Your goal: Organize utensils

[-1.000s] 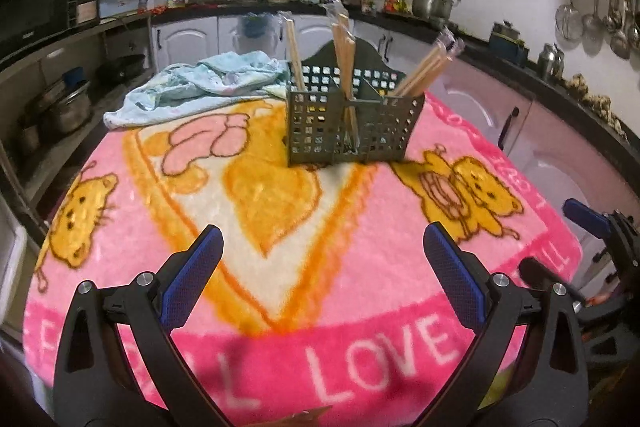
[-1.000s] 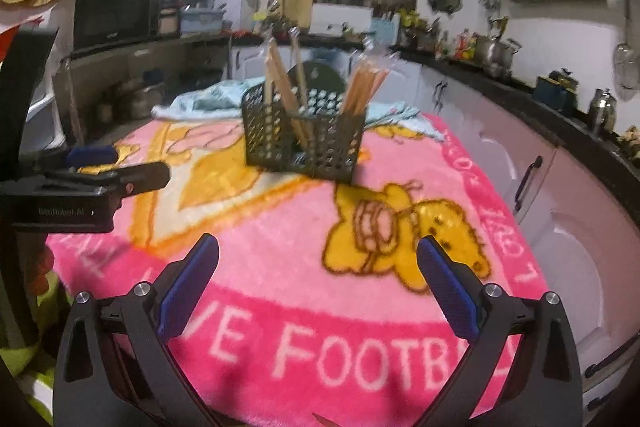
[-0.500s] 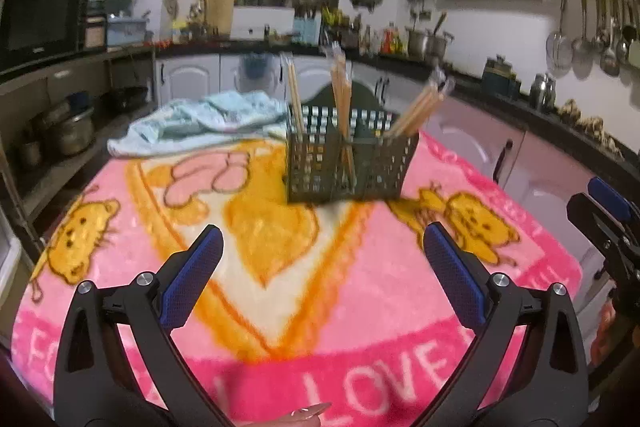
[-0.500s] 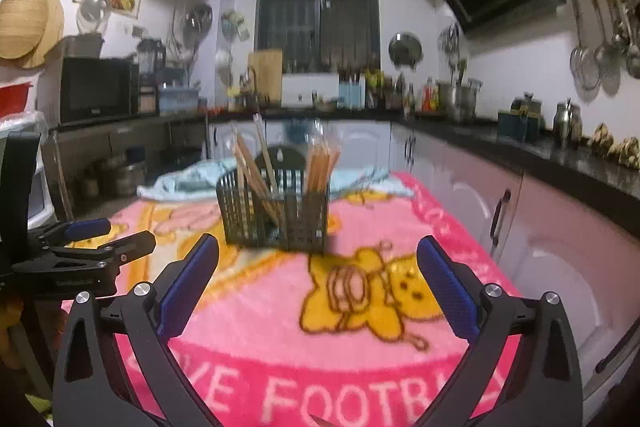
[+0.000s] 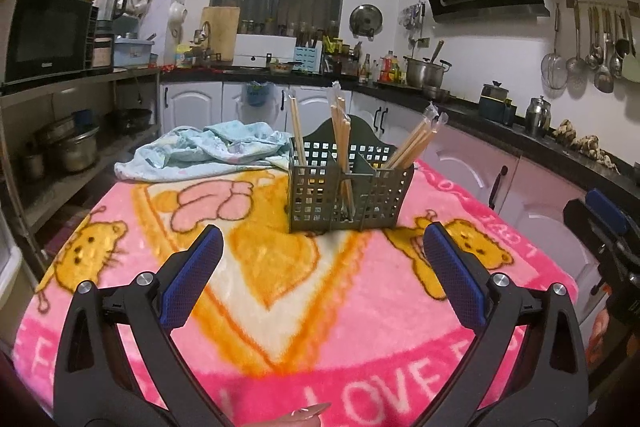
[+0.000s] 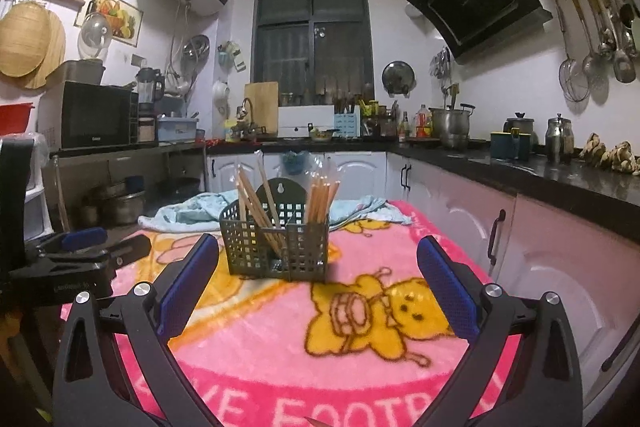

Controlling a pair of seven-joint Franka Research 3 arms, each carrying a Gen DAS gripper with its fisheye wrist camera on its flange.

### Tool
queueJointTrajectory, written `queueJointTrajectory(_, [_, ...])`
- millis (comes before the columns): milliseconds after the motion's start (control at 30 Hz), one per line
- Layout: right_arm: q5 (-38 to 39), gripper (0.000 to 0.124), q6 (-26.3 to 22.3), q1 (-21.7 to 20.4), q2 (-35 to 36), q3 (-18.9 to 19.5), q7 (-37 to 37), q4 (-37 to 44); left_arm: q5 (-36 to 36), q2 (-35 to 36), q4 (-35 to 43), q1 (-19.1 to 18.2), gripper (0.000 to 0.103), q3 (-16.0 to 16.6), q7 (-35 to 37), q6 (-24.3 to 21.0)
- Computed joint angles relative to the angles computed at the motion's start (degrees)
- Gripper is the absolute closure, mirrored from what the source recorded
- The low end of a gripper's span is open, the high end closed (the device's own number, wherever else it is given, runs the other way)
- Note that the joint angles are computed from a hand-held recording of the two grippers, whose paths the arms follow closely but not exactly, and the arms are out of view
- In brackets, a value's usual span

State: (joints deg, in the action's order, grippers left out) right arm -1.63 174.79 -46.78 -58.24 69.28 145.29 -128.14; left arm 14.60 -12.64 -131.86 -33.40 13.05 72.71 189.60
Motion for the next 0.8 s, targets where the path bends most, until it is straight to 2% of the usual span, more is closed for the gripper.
queueJointTrajectory(133, [-0.1,0.027,-0.2,0.0,0.2,0.2,-0.1,0.2,-0.1,-0.2,0.0,-0.4,0.011,0.3,0.2,-0.4])
queueJointTrajectory(167, [-0.2,0.027,-0.2,0.1,0.2,0.3,-0.1,0.1,-0.3,-0.2,0.0,-1.6,0.011,1.5,0.6,-0.4])
queueJointTrajectory(233, [-0.1,0.027,-0.1,0.1,0.3,0.3,-0.1,0.1,-0.6,-0.1,0.0,0.1,0.011,-0.2,0.6,-0.4])
queueJointTrajectory(433, [-0.2,0.027,-0.2,0.1,0.6,0.5,-0.2,0.2,-1.3,-0.1,-0.1,0.9,0.011,-1.2,0.8,-0.6])
queueJointTrajectory(467, [-0.2,0.027,-0.1,0.2,0.6,0.5,-0.2,0.1,-1.4,-0.1,0.0,0.0,0.011,-0.4,1.1,-0.6])
queueJointTrajectory(667, [-0.2,0.027,-0.1,0.0,0.4,0.6,-0.1,0.2,-1.7,-0.1,-0.1,-0.4,0.011,-0.1,1.4,-0.6])
queueJointTrajectory(767, [-0.3,0.027,-0.1,0.2,0.7,0.6,-0.3,0.2,-1.7,-0.1,0.0,0.9,0.011,-1.2,1.3,-0.5])
queueJointTrajectory(800, [-0.3,0.027,-0.3,0.2,0.6,0.6,-0.3,0.2,-1.8,-0.1,-0.1,-0.2,0.011,-0.2,1.4,-0.5])
